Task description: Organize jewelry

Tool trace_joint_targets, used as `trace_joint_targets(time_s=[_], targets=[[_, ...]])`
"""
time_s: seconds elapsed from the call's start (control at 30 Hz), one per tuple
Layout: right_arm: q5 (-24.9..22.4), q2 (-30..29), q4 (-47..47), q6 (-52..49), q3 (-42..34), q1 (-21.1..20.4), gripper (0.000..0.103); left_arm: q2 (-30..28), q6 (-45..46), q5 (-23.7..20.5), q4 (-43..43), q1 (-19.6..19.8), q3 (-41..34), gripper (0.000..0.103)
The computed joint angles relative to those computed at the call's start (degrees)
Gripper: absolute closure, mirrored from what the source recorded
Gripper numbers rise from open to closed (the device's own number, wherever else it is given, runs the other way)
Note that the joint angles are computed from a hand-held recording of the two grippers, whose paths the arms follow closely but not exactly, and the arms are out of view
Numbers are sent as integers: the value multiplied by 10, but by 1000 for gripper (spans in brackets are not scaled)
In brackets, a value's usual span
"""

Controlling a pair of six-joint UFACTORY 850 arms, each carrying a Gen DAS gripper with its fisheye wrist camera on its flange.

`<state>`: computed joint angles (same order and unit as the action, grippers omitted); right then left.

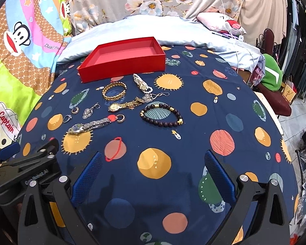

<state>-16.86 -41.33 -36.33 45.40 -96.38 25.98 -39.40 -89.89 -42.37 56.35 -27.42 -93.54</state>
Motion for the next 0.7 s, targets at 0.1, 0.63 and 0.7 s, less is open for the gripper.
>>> trace_joint_targets(time_s=[0.1, 0.63, 0.7], targets=[[-8, -14, 30, -32, -18, -5, 5, -1, -5, 23, -8, 10, 3, 5], [-61, -86, 159, -149, -122, -29, 5, -42, 113, 168, -52, 45, -37, 6], [-65, -91, 168, -154, -130, -32, 5, -53, 158, 187, -75, 51, -51, 6]])
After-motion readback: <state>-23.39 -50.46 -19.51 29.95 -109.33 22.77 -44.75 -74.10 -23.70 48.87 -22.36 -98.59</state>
